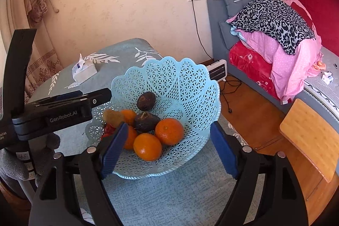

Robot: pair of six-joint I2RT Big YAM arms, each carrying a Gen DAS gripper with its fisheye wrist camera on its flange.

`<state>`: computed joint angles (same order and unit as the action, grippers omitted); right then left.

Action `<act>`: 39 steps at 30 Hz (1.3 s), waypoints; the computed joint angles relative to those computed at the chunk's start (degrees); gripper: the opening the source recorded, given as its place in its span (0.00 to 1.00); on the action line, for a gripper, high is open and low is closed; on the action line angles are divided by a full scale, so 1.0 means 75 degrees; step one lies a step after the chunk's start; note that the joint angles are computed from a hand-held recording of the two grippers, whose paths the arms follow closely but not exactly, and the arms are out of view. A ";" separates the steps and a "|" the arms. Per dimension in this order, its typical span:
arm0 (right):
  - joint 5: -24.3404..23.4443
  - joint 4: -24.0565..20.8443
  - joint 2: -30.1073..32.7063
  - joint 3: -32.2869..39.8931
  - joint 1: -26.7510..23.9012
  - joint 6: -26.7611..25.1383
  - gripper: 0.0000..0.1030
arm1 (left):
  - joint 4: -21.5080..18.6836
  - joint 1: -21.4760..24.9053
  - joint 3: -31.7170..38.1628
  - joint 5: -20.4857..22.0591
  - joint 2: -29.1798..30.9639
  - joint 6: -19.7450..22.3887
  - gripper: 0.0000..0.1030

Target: Organize fruits

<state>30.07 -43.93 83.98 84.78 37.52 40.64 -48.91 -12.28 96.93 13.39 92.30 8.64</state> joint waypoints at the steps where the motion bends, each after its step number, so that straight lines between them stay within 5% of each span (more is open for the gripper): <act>1: 0.0003 -0.0014 0.0013 0.0020 0.0021 -0.0021 0.82 | 0.0034 0.0024 -0.0038 -0.0029 -0.0037 0.0004 0.81; 10: 0.0031 -0.0203 0.0137 0.0178 0.0237 -0.0107 0.90 | 0.1324 0.0024 -0.1333 -0.1067 -0.0950 0.0996 0.92; 39: 0.0607 -0.0881 0.0536 0.0637 0.0644 -0.0149 0.94 | 0.2059 0.0103 -0.2403 -0.1793 -0.1660 0.1474 0.95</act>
